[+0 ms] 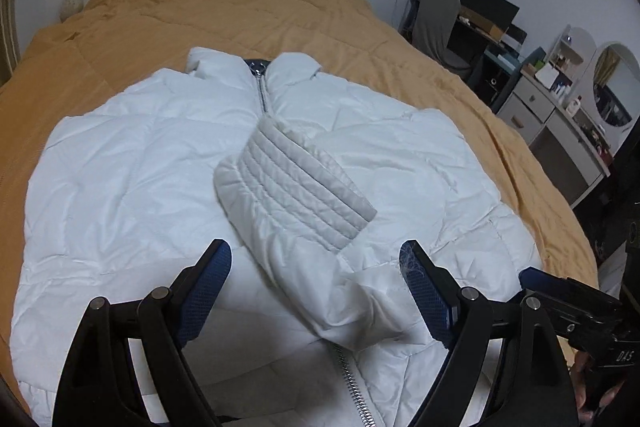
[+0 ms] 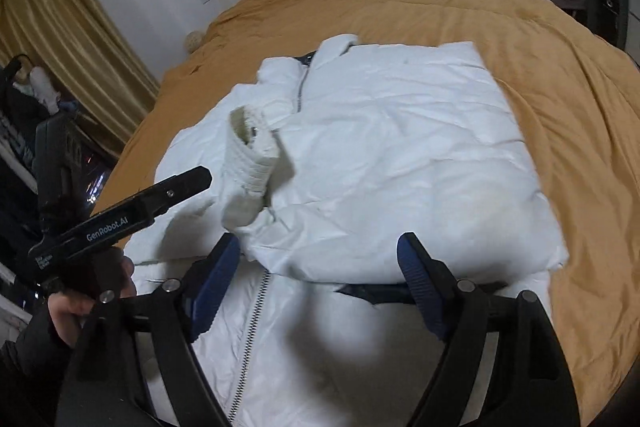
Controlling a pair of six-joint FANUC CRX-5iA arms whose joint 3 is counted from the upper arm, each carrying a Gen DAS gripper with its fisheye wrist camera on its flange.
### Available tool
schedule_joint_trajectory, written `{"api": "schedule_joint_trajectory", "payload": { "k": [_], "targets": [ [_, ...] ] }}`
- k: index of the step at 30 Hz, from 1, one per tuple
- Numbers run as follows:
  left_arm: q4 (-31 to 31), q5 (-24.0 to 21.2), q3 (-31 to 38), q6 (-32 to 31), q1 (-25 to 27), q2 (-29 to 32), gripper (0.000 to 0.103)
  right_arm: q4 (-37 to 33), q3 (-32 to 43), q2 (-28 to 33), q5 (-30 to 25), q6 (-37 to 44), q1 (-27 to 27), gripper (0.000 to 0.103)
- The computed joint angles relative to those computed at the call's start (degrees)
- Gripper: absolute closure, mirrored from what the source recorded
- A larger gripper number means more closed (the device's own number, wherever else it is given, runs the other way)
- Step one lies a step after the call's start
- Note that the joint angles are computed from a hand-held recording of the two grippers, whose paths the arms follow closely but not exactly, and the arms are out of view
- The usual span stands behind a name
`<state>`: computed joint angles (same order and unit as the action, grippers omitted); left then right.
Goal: Fold large clothes
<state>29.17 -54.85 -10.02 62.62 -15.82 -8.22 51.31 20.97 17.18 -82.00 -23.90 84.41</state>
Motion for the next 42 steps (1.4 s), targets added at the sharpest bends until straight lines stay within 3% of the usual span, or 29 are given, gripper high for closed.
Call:
{"api": "schedule_joint_trajectory", "payload": {
  "k": [3, 7, 9, 10, 12, 14, 15, 17, 22, 25, 30, 32, 35, 39, 42],
  "targets": [
    [-4.16, -1.51, 3.75, 5.21, -4.05, 4.49, 0.017, 0.46, -3.14, -1.78, 0.65, -3.46, 0.09, 0.022],
    [-12.9, 0.65, 9.06, 13.37, -7.97, 9.57, 0.018, 0.41, -1.1, -0.62, -2.77, -1.7, 0.96, 0.022],
    [-9.39, 1.98, 8.0, 14.02, -6.38, 10.11, 0.034, 0.8, 0.21, 0.06, -6.01, -0.8, 2.15, 0.022],
    [-8.77, 1.67, 7.99, 14.84, -5.46, 10.27, 0.06, 1.19, 0.44, 0.28, -7.29, -0.73, 2.39, 0.022],
    [-2.32, 1.51, 5.4, 12.77, -2.04, 9.86, 0.068, 1.3, 1.61, 0.98, -9.76, 0.07, 2.53, 0.023],
    [0.56, 1.61, 3.61, 13.08, 1.01, 9.33, 0.082, 0.87, 3.8, 2.23, -12.83, 1.34, 2.27, 0.038],
    [2.52, 1.66, 2.74, 12.65, 2.29, 9.31, 0.083, 0.33, 4.68, 2.61, -13.66, 1.85, 1.95, 0.043],
    [9.74, 1.55, -1.03, 10.47, 5.64, 8.28, 0.086, -0.58, 5.7, 2.76, -13.84, 2.24, 1.12, 0.065],
    [19.43, 1.03, -8.06, 6.57, 11.2, 3.98, 0.086, 1.68, 11.7, 5.57, -15.04, 8.45, -1.28, 0.069],
    [23.35, -2.12, -11.1, 4.35, 14.14, 3.35, 0.084, 1.13, 18.21, 9.12, -15.55, 14.25, -3.6, 0.069],
    [31.63, -9.34, -13.1, -0.99, 17.9, 7.11, 0.081, -14.47, 29.3, 16.65, -17.71, 23.82, -9.25, 0.069],
    [30.75, -12.52, -11.55, -1.52, 19.28, 8.01, 0.08, -15.28, 26.6, 16.67, -16.65, 23.54, -9.9, 0.069],
    [27.31, -13.76, -10.39, -0.27, 21.99, 6.37, 0.078, -15.01, 26.91, 16.83, -17.18, 24.34, -9.89, 0.069],
    [12.81, -5.02, -7.09, 8.92, 24.97, 0.36, 0.081, -15.36, 23.91, 14.94, -15.63, 22.16, -9.88, 0.068],
    [17.47, -2.53, -7.0, 4.63, 23.13, 0.15, 0.081, -14.86, 25.83, 16.24, -17.26, 22.92, -9.66, 0.068]
  ]
}}
